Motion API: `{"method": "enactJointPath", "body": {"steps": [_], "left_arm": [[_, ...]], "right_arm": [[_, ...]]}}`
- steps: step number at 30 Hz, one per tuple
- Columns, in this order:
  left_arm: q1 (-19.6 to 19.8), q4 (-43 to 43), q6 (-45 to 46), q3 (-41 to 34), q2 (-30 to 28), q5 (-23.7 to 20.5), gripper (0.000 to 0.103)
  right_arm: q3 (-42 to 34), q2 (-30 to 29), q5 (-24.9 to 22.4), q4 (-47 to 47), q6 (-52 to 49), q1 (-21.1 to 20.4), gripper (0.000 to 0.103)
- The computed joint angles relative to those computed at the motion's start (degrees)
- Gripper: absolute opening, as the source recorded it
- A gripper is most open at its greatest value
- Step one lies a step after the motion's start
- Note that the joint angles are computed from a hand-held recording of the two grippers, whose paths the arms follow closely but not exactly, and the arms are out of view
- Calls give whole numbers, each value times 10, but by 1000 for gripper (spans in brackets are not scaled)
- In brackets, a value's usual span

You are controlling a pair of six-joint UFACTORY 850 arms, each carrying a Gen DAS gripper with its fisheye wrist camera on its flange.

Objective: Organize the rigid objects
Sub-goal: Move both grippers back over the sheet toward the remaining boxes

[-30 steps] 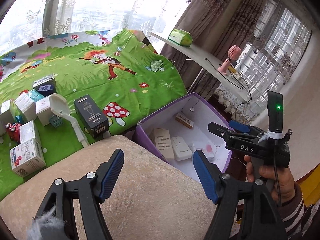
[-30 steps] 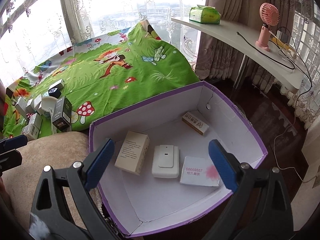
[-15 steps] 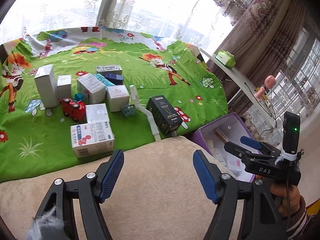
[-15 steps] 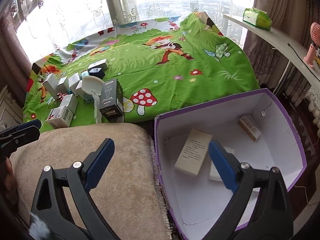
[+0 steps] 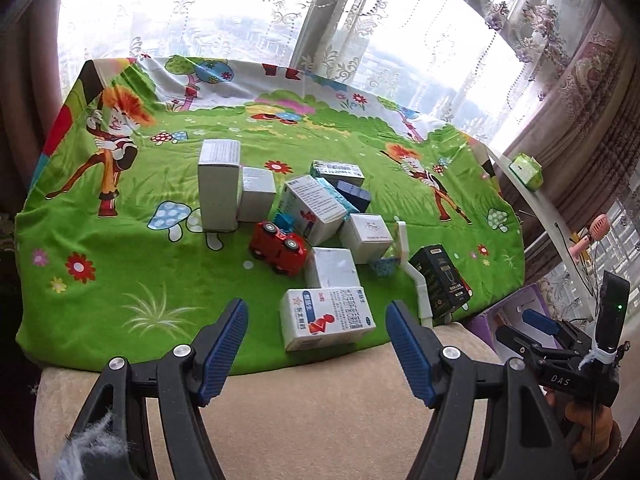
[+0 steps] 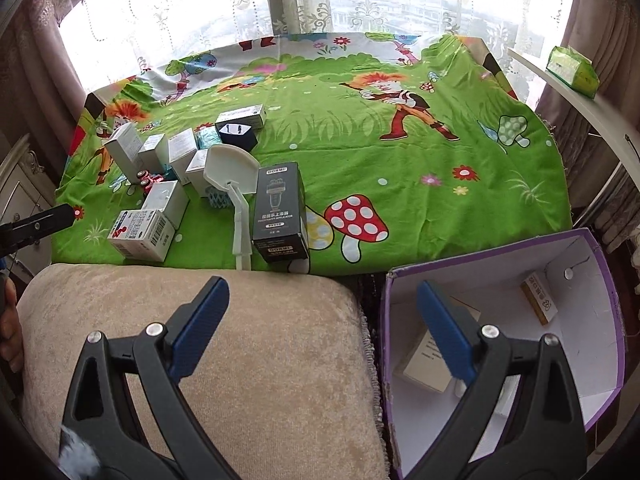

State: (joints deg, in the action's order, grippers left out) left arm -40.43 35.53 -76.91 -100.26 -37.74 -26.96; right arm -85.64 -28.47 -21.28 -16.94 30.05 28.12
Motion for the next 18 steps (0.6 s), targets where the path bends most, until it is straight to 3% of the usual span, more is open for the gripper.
{"method": "enactJointPath", "body": {"steps": [10, 18], "left_arm": [[33, 9, 10, -48, -31, -47, 70], [50, 23, -5, -132, -89, -92, 68]], "right_arm": [[-80, -60, -26, 36, -53, -2, 96], [-151, -108, -48, 44, -79, 0, 96]]}}
